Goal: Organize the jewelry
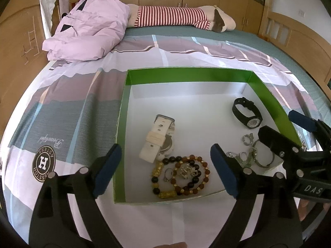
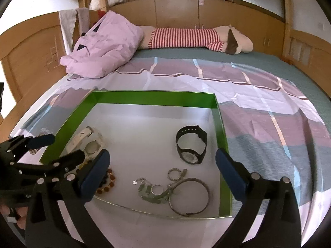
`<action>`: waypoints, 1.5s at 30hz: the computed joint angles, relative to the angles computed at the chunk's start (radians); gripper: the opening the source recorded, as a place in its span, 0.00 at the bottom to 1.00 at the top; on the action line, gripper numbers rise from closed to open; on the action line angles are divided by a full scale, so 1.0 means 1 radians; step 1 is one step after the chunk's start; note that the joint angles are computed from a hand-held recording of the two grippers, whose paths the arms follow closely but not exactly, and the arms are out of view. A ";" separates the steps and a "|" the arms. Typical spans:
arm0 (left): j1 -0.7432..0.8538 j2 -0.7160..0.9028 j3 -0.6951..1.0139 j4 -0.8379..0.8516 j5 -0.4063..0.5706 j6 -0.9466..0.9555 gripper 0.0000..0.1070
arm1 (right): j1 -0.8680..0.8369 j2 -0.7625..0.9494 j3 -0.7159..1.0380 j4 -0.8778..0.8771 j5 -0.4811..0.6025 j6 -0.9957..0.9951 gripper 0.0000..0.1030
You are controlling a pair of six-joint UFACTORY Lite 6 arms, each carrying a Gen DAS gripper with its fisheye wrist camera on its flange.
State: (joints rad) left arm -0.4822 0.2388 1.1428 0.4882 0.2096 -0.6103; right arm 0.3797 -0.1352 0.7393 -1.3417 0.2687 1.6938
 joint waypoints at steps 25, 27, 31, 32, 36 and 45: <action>0.002 0.000 -0.002 -0.004 -0.003 0.006 0.83 | 0.016 -0.009 0.000 0.034 0.009 -0.027 0.99; 0.003 0.000 -0.002 -0.005 -0.003 0.008 0.83 | 0.018 -0.010 0.000 0.036 0.011 -0.029 0.99; 0.002 0.000 -0.001 -0.004 -0.003 0.007 0.83 | 0.021 -0.011 0.001 0.046 0.015 -0.037 0.99; 0.002 0.000 -0.001 -0.004 -0.003 0.007 0.83 | 0.021 -0.011 0.001 0.046 0.015 -0.037 0.99; 0.002 0.000 -0.002 -0.004 -0.003 0.007 0.83 | 0.023 -0.011 0.002 0.047 0.016 -0.036 0.99; 0.003 0.000 -0.002 -0.008 -0.003 0.011 0.83 | 0.025 -0.010 0.002 0.046 0.018 -0.033 0.99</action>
State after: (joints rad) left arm -0.4796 0.2389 1.1413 0.4806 0.2064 -0.5998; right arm 0.4046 -0.1455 0.7414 -1.2959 0.2868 1.6603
